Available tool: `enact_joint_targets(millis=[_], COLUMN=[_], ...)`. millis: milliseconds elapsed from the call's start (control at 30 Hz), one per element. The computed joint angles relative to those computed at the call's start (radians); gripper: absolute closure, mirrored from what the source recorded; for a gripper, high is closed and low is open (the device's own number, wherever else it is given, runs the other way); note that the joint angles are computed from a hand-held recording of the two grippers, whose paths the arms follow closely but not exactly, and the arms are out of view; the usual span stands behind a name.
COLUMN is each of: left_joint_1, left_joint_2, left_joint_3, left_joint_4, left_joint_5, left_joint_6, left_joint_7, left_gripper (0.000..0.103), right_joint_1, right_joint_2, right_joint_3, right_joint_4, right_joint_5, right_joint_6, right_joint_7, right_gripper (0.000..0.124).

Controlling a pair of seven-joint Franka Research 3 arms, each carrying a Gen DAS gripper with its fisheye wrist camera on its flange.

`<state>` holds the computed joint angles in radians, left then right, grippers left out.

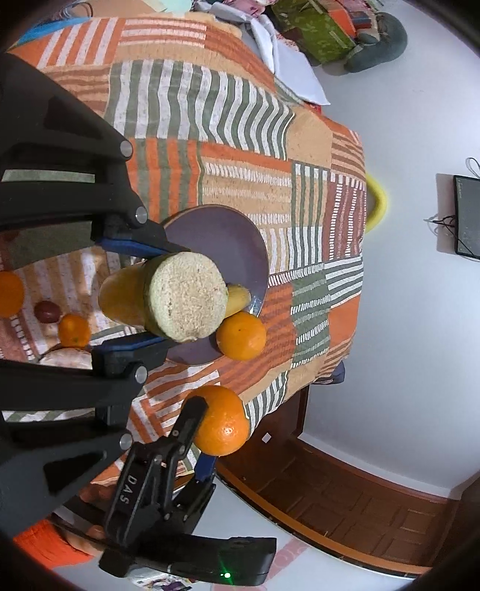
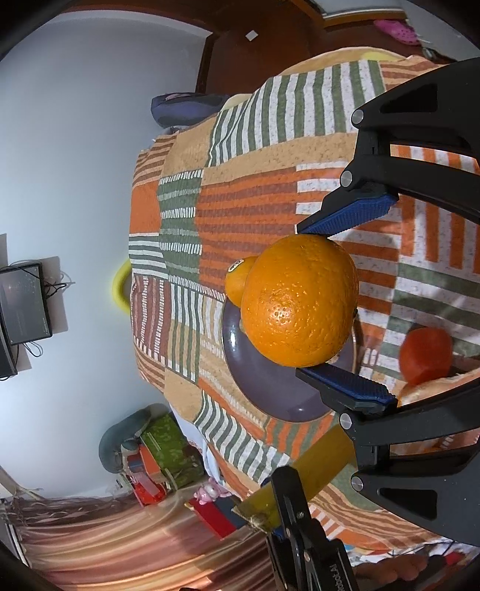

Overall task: Organize fruits
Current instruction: 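Lower the corn cob and large orange onto the plate and open both tools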

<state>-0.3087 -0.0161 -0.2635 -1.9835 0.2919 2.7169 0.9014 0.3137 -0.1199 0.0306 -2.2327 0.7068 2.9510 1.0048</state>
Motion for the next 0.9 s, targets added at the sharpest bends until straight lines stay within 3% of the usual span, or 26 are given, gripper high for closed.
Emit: enact_joint_targets(millis=[267,500,900], left_joint_1=[0.008,0.020,0.006], left_joint_2=[0.102,0.202,0.371], left_joint_3=[0.011,0.011,0.027], left_joint_4=[0.084,0.181,0.383], left_joint_5=[-0.016,-0.071,-0.061], left_joint_6=[0.006,-0.019,-0.075], left_joint_7=[0.017,0.078,0.112], left_gripper=[0.067,0.067,0.067], right_joint_1=[-0.006,-0.023,-0.048], right_joint_2=[0.067,0.122,0.171], right_joint_3=[0.007,0.029,0.055], right_joint_4=[0.056,0.102,0.127], right_joint_5=[0.050,0.042,0.052], right_joint_6=[-0.008,-0.024,-0.054], right_joint_7=[-0.032,-0.046,-0.077], right_gripper=[0.058,0.058,0.058])
